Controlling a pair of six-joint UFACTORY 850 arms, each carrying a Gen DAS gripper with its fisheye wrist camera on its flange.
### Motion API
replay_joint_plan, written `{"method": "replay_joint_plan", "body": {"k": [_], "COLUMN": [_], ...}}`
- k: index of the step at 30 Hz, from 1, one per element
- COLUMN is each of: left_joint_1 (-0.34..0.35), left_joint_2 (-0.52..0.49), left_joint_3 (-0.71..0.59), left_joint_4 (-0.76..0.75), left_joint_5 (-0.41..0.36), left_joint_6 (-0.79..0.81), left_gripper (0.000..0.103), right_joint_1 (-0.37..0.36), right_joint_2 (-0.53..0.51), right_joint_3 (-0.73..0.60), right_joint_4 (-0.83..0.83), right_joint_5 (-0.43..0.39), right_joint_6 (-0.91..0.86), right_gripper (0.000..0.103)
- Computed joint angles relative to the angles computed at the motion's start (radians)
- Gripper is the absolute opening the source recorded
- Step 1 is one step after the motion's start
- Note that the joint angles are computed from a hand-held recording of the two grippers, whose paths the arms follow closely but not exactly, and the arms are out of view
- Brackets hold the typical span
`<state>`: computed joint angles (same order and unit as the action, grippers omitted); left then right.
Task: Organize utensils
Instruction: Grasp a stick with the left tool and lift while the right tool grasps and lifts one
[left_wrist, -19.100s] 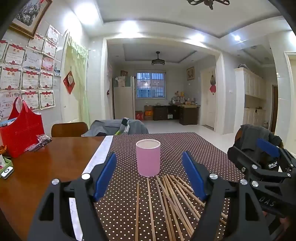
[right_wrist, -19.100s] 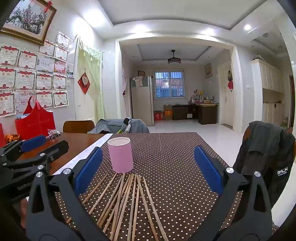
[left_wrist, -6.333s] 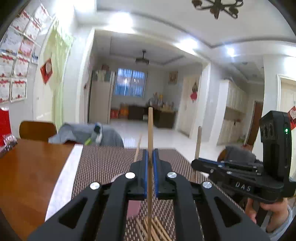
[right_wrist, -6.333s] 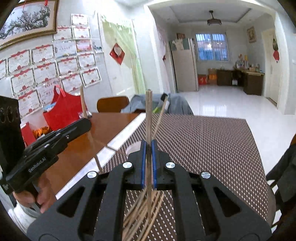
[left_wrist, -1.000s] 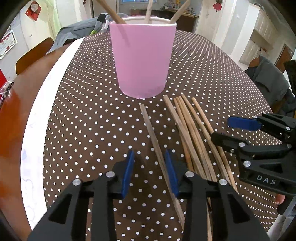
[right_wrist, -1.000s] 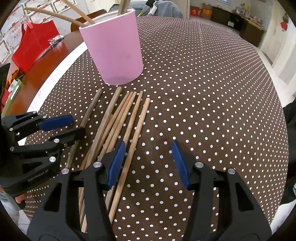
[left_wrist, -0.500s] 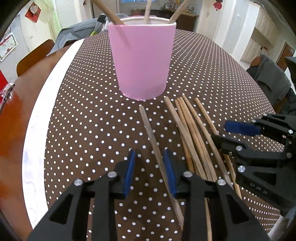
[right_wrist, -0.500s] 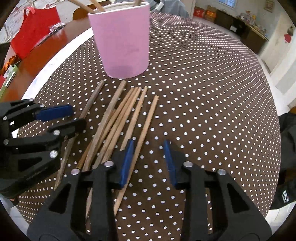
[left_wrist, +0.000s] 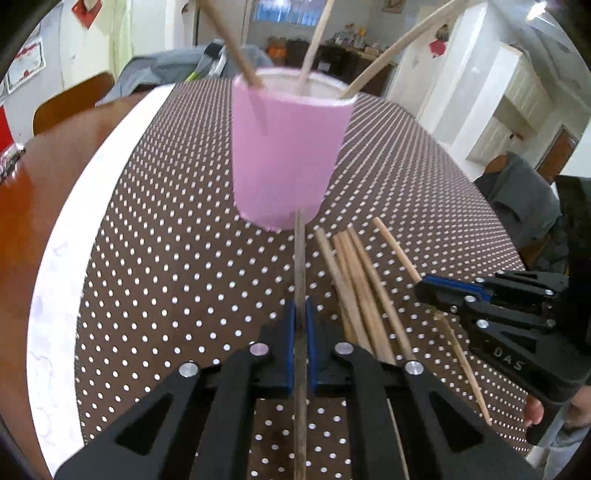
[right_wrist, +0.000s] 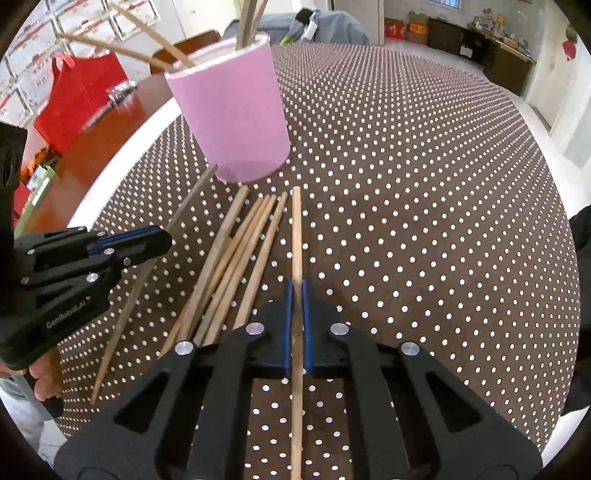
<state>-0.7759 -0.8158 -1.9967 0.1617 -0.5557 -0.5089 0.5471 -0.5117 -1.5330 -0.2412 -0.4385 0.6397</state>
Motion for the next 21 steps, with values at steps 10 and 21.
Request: {"method": "replay_joint_plan", "body": {"k": [10,21], "left_joint_1": [-0.031,-0.042], "left_joint_2": [0.112,0.208], "left_joint_3": [0.105,0.197], "left_joint_4": [0.12,0.526], "left_joint_5": [0.182,0.354], "left_joint_6": [-0.041,-0.408], "left_gripper": [0.006,0.006], "right_joint_1": [-0.005,0.02], "right_joint_2": [0.154,0.236], "right_joint_3": [0.158,0.218], "right_joint_4": [-0.189,-0.983], "right_joint_5": [0.204,0.295], "right_joint_6": [0.2,0.972], "right_gripper": [0.006,0.006]}}
